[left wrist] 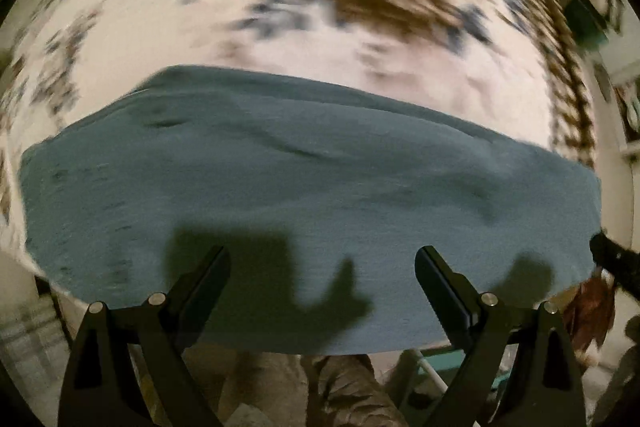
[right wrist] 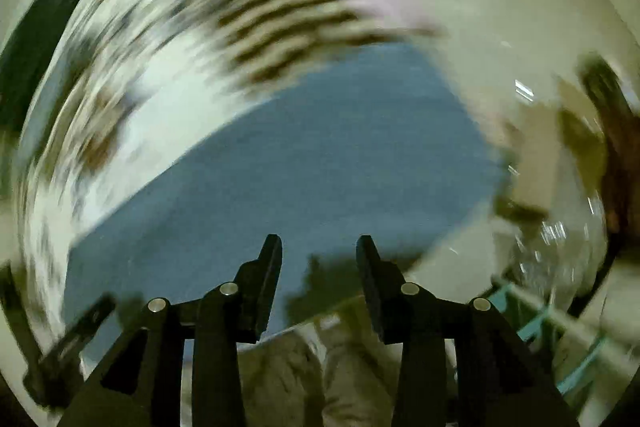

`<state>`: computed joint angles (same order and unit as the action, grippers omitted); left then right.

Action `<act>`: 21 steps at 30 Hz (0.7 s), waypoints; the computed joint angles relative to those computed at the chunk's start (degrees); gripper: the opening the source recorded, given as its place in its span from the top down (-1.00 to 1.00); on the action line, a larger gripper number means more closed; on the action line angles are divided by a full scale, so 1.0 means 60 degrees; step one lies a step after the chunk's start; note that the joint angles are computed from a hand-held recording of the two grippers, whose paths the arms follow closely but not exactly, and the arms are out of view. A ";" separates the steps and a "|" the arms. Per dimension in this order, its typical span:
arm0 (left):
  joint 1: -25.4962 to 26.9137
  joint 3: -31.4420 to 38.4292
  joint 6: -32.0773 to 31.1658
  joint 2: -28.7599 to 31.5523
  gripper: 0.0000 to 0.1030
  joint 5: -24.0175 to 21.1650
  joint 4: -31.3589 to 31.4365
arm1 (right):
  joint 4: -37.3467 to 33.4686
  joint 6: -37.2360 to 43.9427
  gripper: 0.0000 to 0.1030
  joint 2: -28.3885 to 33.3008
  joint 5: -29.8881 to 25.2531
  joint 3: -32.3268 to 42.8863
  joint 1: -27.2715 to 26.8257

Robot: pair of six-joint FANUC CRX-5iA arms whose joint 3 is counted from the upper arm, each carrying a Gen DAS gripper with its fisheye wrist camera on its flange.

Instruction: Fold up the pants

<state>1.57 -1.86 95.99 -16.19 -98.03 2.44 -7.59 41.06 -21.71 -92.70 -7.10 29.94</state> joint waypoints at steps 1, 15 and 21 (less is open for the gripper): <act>0.0470 -0.0056 -0.0156 -0.0150 -0.83 -0.0084 -0.0094 | -0.0286 0.0472 0.19 0.0526 0.0137 0.0494 0.0270; 0.6193 -0.0735 -0.2538 -0.0116 -0.83 0.0824 -0.1343 | -0.2695 0.3936 0.20 0.9084 -0.1311 0.8978 0.3022; 0.7245 -0.0906 -0.3490 0.0067 -0.83 0.1085 -0.0712 | -0.1690 0.3653 0.91 0.9750 -0.2042 1.0137 0.3478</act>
<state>45.04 -7.29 75.05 -15.79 -91.52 -1.83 -17.73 62.98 36.79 -104.95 53.72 50.81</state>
